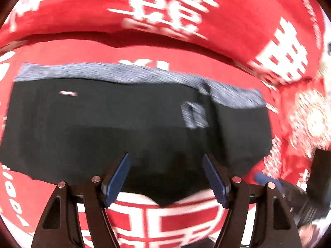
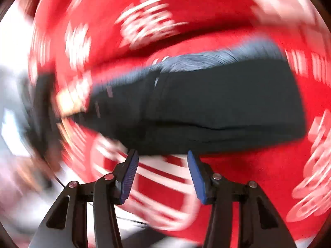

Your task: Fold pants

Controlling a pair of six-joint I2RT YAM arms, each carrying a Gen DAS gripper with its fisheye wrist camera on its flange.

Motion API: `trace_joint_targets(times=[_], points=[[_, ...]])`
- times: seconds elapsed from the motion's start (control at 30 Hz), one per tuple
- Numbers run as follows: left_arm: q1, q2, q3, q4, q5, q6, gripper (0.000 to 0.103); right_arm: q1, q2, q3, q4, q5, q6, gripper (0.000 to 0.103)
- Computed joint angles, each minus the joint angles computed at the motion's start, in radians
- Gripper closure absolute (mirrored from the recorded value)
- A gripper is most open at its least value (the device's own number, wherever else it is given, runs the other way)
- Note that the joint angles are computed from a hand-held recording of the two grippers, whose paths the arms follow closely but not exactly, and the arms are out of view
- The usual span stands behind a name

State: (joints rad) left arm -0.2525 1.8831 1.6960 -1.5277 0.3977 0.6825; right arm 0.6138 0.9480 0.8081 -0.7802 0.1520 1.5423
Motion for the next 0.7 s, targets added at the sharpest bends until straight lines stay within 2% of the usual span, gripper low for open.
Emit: trace_joint_targets(times=[0.1,0.2,0.27,0.33,0.4,0.43,0.47,0.5,0.53,0.6,0.7], points=[[-0.068,-0.073,-0.119,0.054,-0.011,-0.025,0.03,-0.082,-0.202,-0.227,0.207,-0.016,0.196,0.049],[-0.104,-0.112,-0.219,0.109,-0.026,-0.059,0.03,-0.143,-0.236,-0.343,0.347,-0.085,0.228,0.05],[-0.12,-0.133,-0.275,0.154,-0.05,-0.082,0.03,-0.147,-0.228,-0.394,0.434,-0.09,0.286,0.05],[-0.109,-0.154,-0.305,0.165,-0.058,-0.082,0.03,-0.14,-0.275,-0.482,0.535,-0.041,0.378,0.05],[-0.125,-0.164,-0.327,0.195,-0.068,-0.108,0.03,-0.101,-0.311,-0.554,0.63,0.061,0.47,0.05],[-0.134,-0.169,-0.334,0.205,-0.073,-0.119,0.03,-0.11,-0.308,-0.569,0.66,0.062,0.482,0.059],[-0.14,-0.172,-0.338,0.214,-0.08,-0.126,0.03,-0.154,-0.263,-0.563,0.677,0.021,0.464,0.075],[-0.155,-0.177,-0.341,0.226,-0.089,-0.141,0.03,-0.177,-0.242,-0.55,0.675,-0.013,0.435,0.098],[-0.155,-0.184,-0.34,0.235,-0.096,-0.145,0.03,-0.2,-0.231,-0.522,0.643,-0.047,0.392,0.098],[-0.146,-0.207,-0.324,0.25,-0.105,-0.149,0.03,-0.231,-0.222,-0.401,0.485,-0.092,0.221,0.098],[-0.093,-0.202,-0.262,0.232,-0.098,-0.134,0.03,-0.18,-0.129,-0.208,0.266,-0.136,0.029,0.098]])
